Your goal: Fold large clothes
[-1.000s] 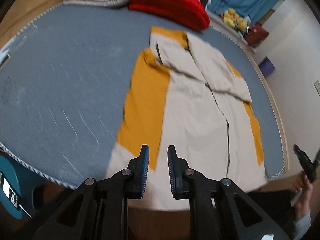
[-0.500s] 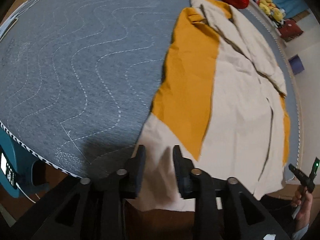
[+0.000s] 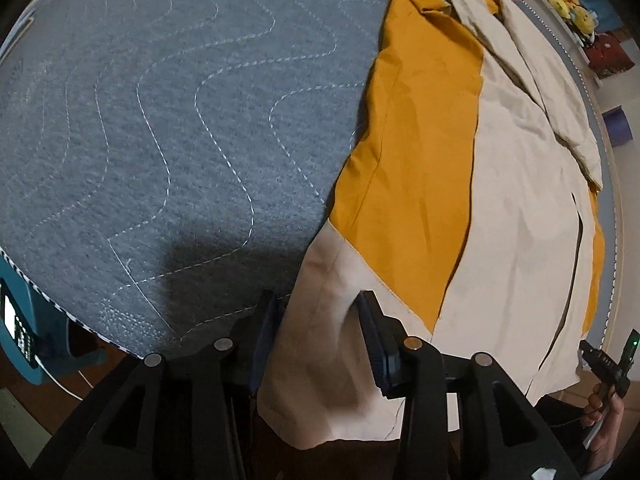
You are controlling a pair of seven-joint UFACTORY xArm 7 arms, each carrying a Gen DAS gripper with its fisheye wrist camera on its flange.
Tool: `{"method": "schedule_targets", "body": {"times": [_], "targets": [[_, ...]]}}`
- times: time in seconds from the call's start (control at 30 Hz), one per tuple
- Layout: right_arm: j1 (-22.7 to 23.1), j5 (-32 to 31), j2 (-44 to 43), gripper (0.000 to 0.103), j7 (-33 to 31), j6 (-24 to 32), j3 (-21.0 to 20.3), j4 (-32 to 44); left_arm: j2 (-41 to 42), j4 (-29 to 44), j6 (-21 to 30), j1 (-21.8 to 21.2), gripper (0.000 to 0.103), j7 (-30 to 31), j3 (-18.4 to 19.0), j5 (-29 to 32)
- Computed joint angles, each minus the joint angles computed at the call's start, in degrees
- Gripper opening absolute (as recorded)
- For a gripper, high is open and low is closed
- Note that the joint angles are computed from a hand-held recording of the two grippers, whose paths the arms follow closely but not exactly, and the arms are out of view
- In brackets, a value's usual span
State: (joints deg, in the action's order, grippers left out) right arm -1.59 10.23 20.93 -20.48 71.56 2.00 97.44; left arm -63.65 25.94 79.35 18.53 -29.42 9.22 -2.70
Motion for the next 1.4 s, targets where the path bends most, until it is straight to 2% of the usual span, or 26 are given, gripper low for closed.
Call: {"method": "schedule_targets", "body": {"times": [0.07,0.13,0.2,0.43,0.57,0.6,0.63,0.67,0.7,0.77,0.8,0.93,1.03,1.1,1.17,1.33,1.37,1.4], "targets": [[0.21,-0.04,0.23,0.045,-0.42,0.28,0.25,-0.01,-0.26,-0.09,0.02,-0.18,0.037,0.50,0.14,0.15],[0.49,-0.33,-0.23,0.045,-0.74,0.09,0.32,-0.86,-1.14,-0.33,0.31,-0.12,0.028,0.71,0.91,-0.59],[0.60,-0.25,-0.35,0.045,-0.63,0.02,0.30,-1.13,-2.26,-0.41,1.04,0.08,0.024,0.78,1.29,-1.12],[-0.17,1.26,-0.75,0.041,-1.77,0.92,0.31,-1.10,-4.98,-0.85,4.47,-0.18,0.024,1.62,0.88,-0.91],[-0.03,0.86,-1.02,0.041,-1.91,0.86,0.13,-1.38,-3.96,-0.75,3.77,-0.26,0.024,1.66,0.63,-0.81],[0.17,0.77,-1.04,0.041,-1.69,0.64,0.19,-1.56,-4.08,-0.72,3.79,-0.35,0.022,1.74,0.46,-0.75],[0.38,0.61,-1.37,0.041,-1.64,0.11,0.24,-2.30,-4.00,-0.73,3.39,-0.64,0.012,1.83,0.21,-0.84],[0.47,0.54,-1.37,0.039,-1.63,0.04,0.25,-2.30,-3.32,-0.73,2.32,-1.02,0.009,1.80,0.01,-1.15],[0.51,0.54,-1.62,0.025,-1.68,-0.18,0.26,-2.63,-3.82,-0.72,2.16,-1.03,0.007,1.86,0.02,-1.14],[-0.04,2.54,-1.59,0.008,-2.37,0.08,0.64,-2.39,-2.83,-0.45,0.34,-1.49,0.007,1.71,-0.24,-1.51],[-0.26,3.49,-2.09,0.006,-2.78,-0.61,0.75,-2.83,-3.04,-0.45,0.28,-1.48,0.007,1.69,-0.08,-1.59],[-0.97,6.66,-3.95,0.005,-3.24,-1.69,0.69,-3.96,-3.18,-0.76,1.14,-1.22,0.007,1.64,0.70,-1.78],[-0.58,5.21,-2.50,0.007,-1.23,-0.33,0.14,-2.67,-3.11,-0.97,1.76,-0.96,0.011,1.23,0.24,-1.61],[0.14,2.88,-2.14,0.016,-0.13,-0.38,-0.10,-2.97,-2.44,-0.90,1.36,-1.37,0.011,0.98,-0.28,-1.77],[0.91,0.45,-2.10,0.020,0.15,-1.23,-0.15,-3.66,-2.06,-0.96,0.97,-1.59,0.012,0.79,-0.49,-1.84],[1.91,-1.69,-3.05,0.020,-0.59,-2.83,0.23,-5.57,-0.78,-0.78,-0.42,-2.61,0.009,0.52,-1.42,-1.90],[2.03,-1.70,-3.44,0.017,-0.73,-3.26,0.32,-6.08,-1.14,-0.70,-0.35,-2.79,0.008,0.79,-1.45,-1.67],[2.08,-1.37,-3.56,0.009,-0.94,-3.45,0.46,-6.17,-1.25,-0.52,-0.68,-3.08,0.006,0.87,-1.91,-1.47]]}}
